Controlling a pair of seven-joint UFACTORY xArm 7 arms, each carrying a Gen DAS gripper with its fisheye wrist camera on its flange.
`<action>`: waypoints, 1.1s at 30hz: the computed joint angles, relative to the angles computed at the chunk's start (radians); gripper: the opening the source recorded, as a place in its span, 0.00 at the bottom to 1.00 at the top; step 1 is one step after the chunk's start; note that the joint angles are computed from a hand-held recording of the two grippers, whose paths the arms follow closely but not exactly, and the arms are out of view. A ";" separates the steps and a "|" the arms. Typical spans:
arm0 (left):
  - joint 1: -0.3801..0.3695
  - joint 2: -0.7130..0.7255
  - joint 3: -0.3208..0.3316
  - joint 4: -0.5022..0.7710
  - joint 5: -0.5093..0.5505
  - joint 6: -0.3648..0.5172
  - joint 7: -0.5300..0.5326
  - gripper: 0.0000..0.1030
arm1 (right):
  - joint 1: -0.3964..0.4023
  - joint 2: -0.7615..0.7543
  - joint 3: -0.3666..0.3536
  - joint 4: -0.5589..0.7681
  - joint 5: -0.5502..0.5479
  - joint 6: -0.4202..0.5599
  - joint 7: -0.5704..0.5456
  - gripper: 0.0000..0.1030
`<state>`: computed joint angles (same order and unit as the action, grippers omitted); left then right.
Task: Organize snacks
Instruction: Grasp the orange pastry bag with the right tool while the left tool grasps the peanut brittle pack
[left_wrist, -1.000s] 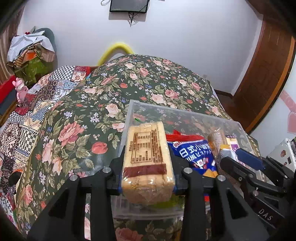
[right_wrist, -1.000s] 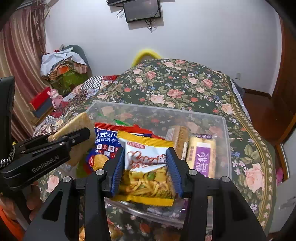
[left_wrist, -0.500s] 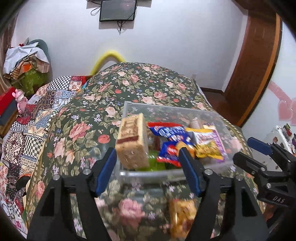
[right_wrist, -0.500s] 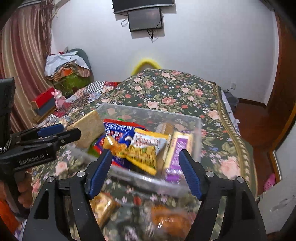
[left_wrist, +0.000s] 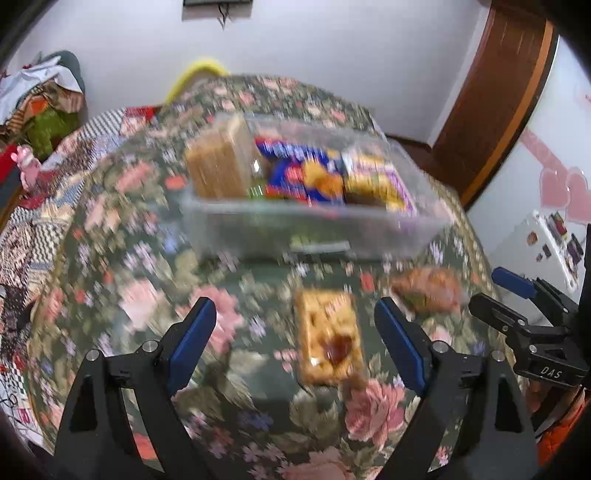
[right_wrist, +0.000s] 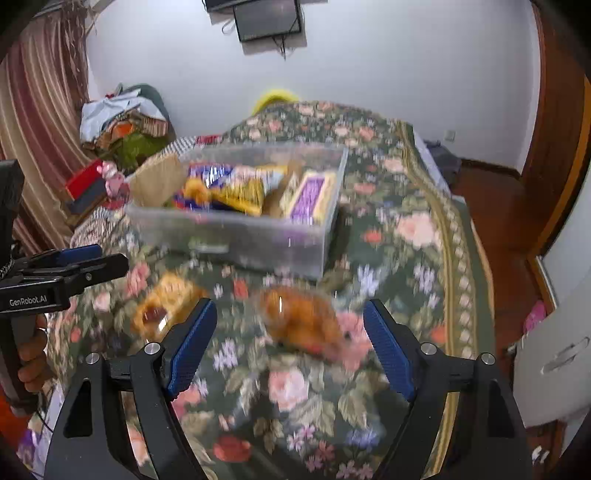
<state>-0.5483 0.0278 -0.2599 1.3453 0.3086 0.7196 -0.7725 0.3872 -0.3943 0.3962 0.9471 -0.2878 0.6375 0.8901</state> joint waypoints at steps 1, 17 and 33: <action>-0.003 0.010 -0.003 0.002 -0.003 0.008 0.002 0.86 | 0.005 -0.001 -0.001 -0.010 0.006 -0.001 -0.002 0.77; -0.079 0.134 0.031 0.032 0.044 0.007 0.008 0.71 | 0.021 0.121 -0.048 -0.017 0.052 -0.070 -0.021 0.82; -0.062 0.068 0.026 -0.008 0.042 -0.048 0.027 0.43 | 0.044 0.070 -0.047 -0.072 0.063 -0.142 0.009 0.52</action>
